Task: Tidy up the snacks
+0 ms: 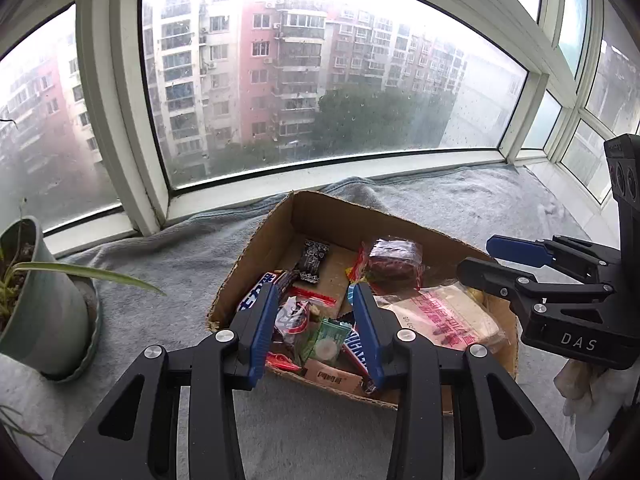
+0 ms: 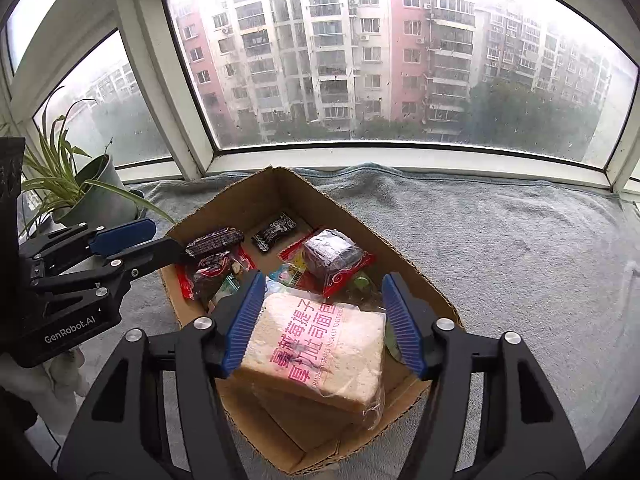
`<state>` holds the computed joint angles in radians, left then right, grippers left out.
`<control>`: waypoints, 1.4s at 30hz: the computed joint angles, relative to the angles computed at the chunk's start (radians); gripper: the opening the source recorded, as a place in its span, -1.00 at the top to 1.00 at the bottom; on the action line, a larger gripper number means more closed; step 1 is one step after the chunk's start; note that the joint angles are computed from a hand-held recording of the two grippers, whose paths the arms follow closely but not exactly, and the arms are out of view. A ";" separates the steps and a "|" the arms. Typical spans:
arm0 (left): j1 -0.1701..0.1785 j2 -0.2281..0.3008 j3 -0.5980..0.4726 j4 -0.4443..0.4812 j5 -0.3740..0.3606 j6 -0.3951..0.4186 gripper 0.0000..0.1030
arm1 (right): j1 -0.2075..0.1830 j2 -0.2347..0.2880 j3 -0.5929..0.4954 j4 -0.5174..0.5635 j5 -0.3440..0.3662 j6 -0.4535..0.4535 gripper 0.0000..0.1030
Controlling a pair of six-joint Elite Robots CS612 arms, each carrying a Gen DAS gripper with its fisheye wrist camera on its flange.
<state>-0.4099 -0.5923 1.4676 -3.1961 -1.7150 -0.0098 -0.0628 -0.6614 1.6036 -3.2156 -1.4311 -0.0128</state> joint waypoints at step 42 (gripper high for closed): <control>-0.036 -0.193 0.374 -0.311 0.120 -0.056 -0.33 | 0.029 -0.160 0.341 -0.335 -0.068 0.106 -0.84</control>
